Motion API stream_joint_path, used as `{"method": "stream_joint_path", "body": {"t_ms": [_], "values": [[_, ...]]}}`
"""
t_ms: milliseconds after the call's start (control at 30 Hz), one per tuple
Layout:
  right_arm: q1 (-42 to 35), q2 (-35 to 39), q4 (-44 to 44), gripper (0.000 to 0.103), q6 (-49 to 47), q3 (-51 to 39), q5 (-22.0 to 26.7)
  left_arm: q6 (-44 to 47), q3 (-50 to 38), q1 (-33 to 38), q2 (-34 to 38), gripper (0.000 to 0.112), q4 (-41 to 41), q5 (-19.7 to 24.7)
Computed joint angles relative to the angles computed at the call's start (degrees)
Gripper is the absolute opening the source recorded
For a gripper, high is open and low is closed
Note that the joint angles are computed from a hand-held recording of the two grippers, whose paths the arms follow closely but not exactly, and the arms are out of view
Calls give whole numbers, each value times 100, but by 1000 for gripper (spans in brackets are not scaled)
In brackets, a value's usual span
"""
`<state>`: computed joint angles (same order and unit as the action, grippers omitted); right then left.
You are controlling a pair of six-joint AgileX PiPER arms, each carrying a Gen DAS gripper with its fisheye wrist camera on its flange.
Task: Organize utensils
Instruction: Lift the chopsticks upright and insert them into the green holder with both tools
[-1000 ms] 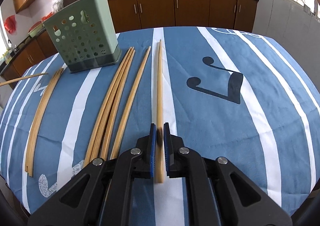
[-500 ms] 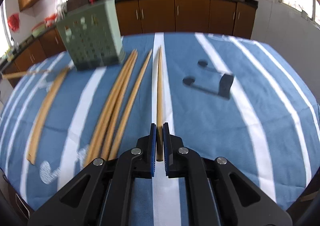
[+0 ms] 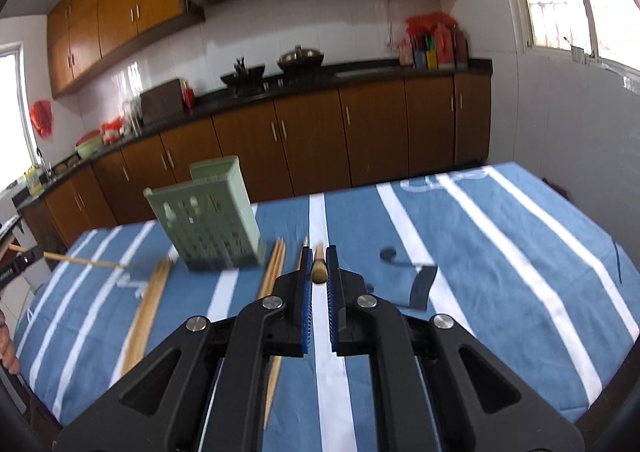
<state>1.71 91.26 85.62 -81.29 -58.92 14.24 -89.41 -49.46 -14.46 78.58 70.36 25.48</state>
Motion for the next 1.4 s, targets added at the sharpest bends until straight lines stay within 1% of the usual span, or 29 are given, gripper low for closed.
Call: {"method": "stream_joint_path", "body": {"t_ms": [233,367,500,600,667,733,800,867,933,1000,1133,1200,1300,1400], "values": [[22,-83,234,7,-262,-153,2,7,-108,-25,-86,8,39,75],[69,-52,325,7,-379,-300,-86,81,-198,-31,-87,8,45,117],[139,99,-243,7,174,-761,-208,408,-446,-8,-38,8,-73,208],[182,207,-915,7,825,-1254,-289,715,-753,26,-46,8,-215,274],[184,193,-1034,7,980,-1508,-269,882,-967,64,-57,8,-320,257],[209,157,-988,7,982,-1789,-277,1046,-1263,79,-81,8,-428,256],[228,120,-715,7,788,-2029,-263,1146,-1588,58,-80,8,-495,249],[250,102,13,7,167,-2228,-255,1197,-1877,26,-70,8,-542,201],[283,97,542,7,-213,-2430,-203,1114,-2196,-78,-24,8,-464,215],[304,135,877,7,-425,-2566,-118,980,-2480,-202,62,8,-339,195],[313,255,889,7,-245,-2724,249,1045,-2852,-423,305,8,-422,73],[353,306,973,7,-322,-2688,364,994,-2904,-475,440,8,-460,-80],[444,409,699,7,-123,-2694,429,1068,-2994,-514,671,8,-665,-219],[492,567,240,7,264,-2783,519,1265,-3047,-494,878,8,-965,-357]]}}
